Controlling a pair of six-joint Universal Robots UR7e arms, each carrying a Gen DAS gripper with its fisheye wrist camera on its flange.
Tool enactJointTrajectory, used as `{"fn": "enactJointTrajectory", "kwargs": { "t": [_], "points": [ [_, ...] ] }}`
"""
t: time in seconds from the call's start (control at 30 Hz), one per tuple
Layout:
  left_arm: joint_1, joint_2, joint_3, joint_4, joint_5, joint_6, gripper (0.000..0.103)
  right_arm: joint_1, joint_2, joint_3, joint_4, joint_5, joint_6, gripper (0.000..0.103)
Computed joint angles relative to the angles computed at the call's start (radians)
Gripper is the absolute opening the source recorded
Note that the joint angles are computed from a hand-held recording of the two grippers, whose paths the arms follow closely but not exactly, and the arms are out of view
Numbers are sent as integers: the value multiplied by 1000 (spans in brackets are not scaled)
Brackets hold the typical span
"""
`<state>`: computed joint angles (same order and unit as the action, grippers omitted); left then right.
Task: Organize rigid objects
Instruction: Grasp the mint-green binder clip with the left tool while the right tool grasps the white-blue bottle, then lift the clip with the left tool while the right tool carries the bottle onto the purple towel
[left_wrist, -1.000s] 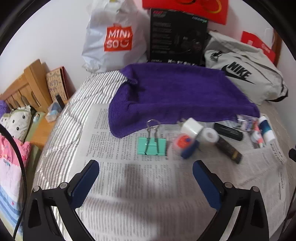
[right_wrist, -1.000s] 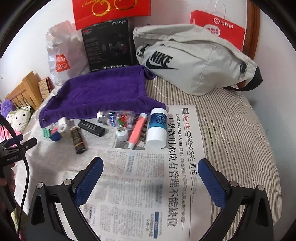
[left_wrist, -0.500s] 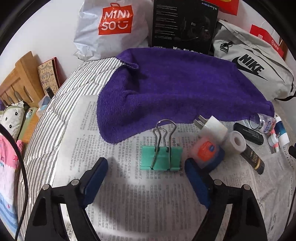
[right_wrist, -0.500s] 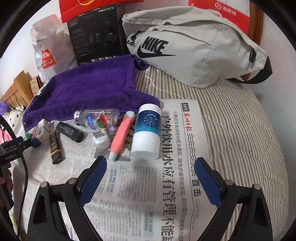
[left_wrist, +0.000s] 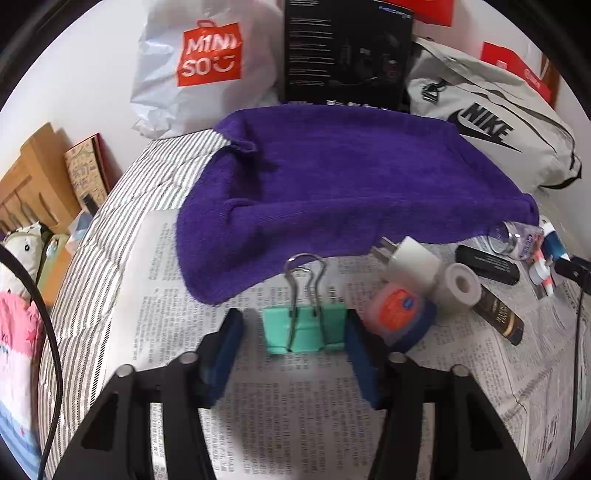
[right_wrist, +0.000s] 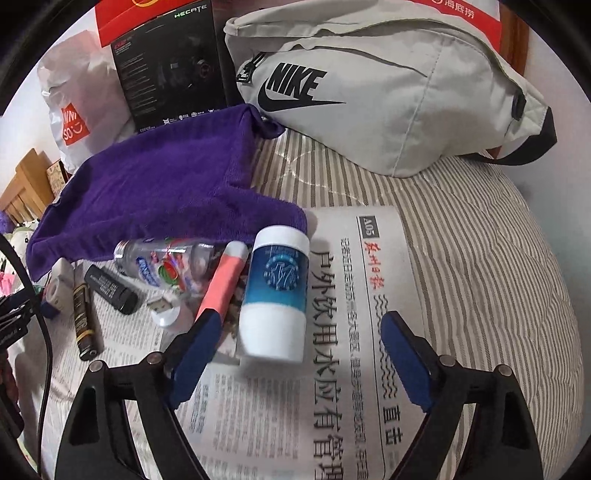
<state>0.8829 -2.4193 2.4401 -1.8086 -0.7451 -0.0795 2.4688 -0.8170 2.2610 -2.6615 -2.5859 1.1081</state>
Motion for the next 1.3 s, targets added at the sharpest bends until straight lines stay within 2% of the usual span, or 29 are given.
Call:
{"fn": "enactJointTrajectory", "kwargs": {
  "t": [0.1,0.23,0.5,0.67,0.73,0.87,1.1,1.3],
  "points": [
    [-8,-4,-2,13,-9,-1,41,-22,2,-2,-12,4,-24,81],
    [-10,-10,4,3,-5,3,40,-45,12,3,-74,14,-67,75],
    [3,-20,19,-50,-16,52,40,-59,37,-22,-45,-16,-84,62],
    [8,-14,17,-57,-21,56,40,-58,47,-23,-92,-13,-146,42],
    [7,-15,16,-51,-21,59,40,-56,47,-25,-91,-8,-161,37],
    [1,-19,5,-15,-22,42,40,-54,38,-14,-100,4,-176,36],
    [-20,-43,-19,55,-21,0,39,-30,13,4,-83,23,-154,36],
    [-74,-69,-52,147,4,-61,39,1,-4,-7,-59,26,-153,36]
  ]
}}
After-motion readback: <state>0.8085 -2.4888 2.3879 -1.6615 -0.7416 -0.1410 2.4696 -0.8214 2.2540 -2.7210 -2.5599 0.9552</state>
